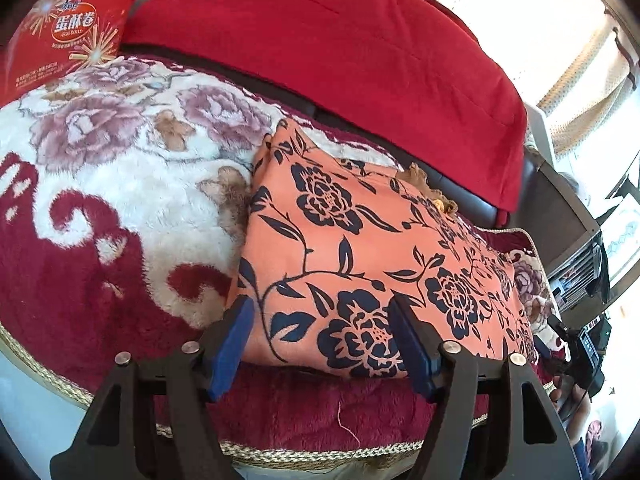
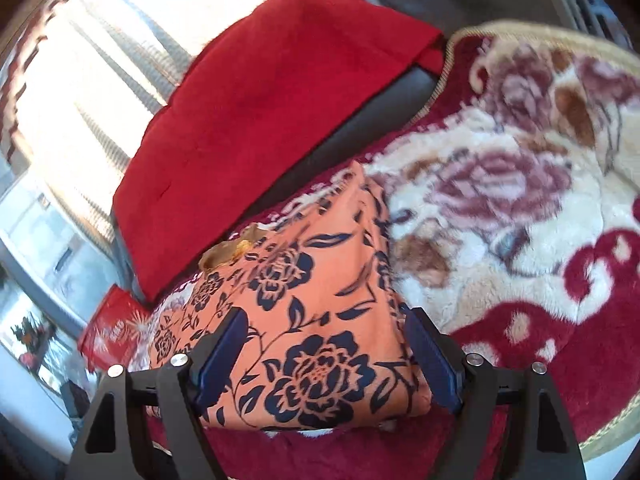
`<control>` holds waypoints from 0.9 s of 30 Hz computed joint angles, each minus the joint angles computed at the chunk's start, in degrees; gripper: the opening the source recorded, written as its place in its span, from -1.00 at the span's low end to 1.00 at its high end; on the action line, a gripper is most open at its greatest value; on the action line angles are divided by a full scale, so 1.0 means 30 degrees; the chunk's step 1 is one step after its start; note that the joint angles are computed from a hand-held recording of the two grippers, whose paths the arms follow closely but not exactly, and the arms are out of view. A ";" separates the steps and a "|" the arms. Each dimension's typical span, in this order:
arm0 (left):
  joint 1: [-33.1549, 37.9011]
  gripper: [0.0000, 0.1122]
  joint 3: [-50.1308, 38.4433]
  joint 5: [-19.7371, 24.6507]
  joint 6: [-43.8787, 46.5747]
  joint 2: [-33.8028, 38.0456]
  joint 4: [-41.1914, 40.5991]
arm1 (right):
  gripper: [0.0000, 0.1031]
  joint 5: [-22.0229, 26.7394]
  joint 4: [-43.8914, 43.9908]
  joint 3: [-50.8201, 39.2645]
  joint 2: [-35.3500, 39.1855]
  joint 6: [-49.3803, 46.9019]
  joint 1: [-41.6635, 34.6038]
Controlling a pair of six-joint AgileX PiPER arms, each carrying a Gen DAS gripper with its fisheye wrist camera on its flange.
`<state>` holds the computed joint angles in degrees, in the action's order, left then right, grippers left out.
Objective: Fold small clothes
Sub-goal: 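Open both grippers and release the folded blouse onto the blanket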
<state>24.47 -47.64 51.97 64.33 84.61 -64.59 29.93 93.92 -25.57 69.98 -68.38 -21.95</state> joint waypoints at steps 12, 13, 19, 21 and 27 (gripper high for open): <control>-0.2661 0.36 0.1153 -0.2634 0.0633 -0.1799 0.0910 | 0.62 -0.0872 -0.1101 0.0218 -0.0462 0.0964 0.0395; -0.2692 0.36 0.1156 -0.2640 0.0632 -0.1798 0.0939 | 0.62 -0.0985 -0.1258 0.0161 -0.0426 0.1160 0.0481; -0.2277 0.36 0.1139 -0.2133 0.0765 -0.1685 0.0541 | 0.62 -0.1826 -0.2075 -0.0135 -0.0253 0.2120 0.1176; -0.2156 0.36 0.1145 -0.2029 0.0776 -0.1657 0.0464 | 0.62 -0.2169 -0.2513 -0.0230 -0.0248 0.2568 0.1497; -0.2158 0.37 0.1111 -0.2050 0.0734 -0.1631 0.0561 | 0.62 -0.2873 -0.3668 -0.0450 -0.0159 0.3669 0.2196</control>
